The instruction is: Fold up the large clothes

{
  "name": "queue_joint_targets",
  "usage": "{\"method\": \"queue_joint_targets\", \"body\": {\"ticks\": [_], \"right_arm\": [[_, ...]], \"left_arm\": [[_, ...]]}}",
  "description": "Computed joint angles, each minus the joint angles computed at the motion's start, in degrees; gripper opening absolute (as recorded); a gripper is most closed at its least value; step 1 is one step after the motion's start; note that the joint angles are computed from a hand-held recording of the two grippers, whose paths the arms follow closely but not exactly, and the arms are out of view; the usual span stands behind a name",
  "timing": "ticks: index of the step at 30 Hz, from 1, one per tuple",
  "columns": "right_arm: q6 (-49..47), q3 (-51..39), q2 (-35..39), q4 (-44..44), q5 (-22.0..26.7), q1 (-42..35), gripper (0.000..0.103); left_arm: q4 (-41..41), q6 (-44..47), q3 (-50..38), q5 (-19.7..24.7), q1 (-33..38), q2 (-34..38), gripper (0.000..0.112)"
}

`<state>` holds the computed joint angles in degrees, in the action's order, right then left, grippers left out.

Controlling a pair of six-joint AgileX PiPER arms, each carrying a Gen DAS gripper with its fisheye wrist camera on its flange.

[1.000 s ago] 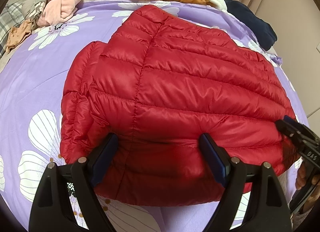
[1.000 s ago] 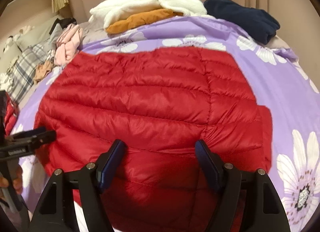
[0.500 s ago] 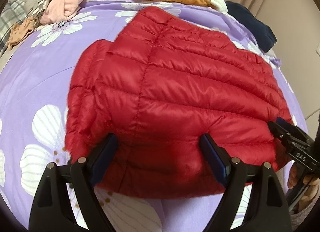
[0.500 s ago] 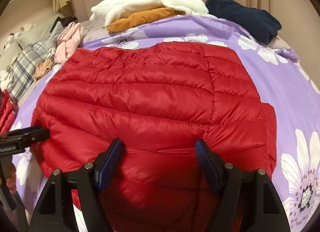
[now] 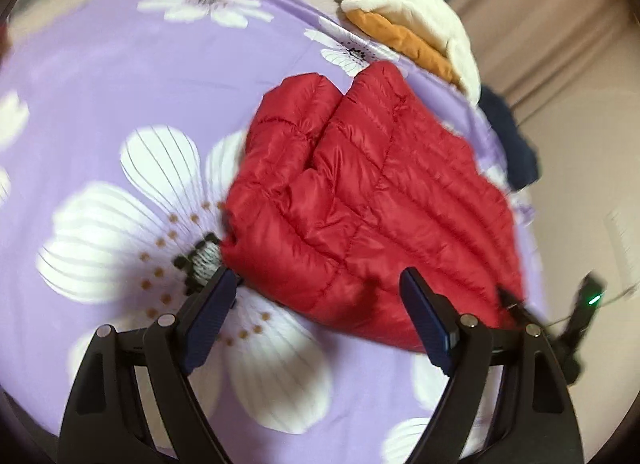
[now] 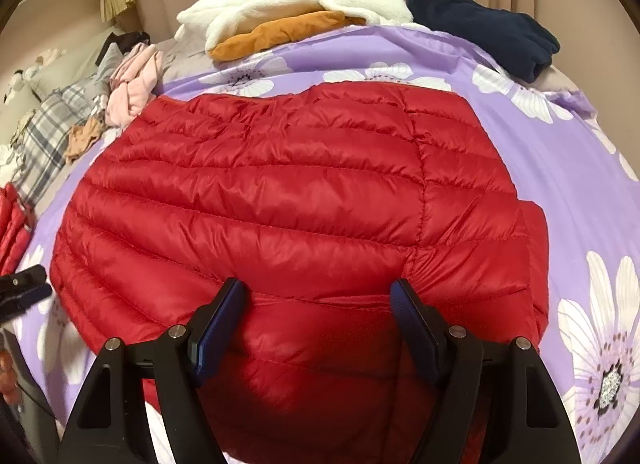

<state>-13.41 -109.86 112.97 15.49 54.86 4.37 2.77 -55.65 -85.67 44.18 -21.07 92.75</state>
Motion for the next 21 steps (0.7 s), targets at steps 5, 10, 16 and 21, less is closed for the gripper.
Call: {"method": "queue_joint_targets", "body": {"ticks": [5, 10, 16, 21], "right_arm": [[0.86, 2.01, -2.44, 0.61, -0.74, -0.76, 0.075], [-0.11, 4.09, -5.32, 1.16, -2.37, -1.31, 0.075], [-1.73, 3.57, -6.05, 2.68, -1.75, -1.08, 0.075], [-3.41, 3.01, -6.42, 3.21, -1.45, 0.05, 0.075]], "left_arm": [[-8.16, 2.29, 2.12, -6.04, 2.1, -0.4, 0.085], [-14.69, 4.47, 3.22, -9.51, 3.42, 0.15, 0.089], [-13.92, 3.03, 0.66, -8.68, 3.58, 2.41, 0.089], [-18.5, 7.41, 0.93, -10.62, 5.49, 3.07, 0.091]]}}
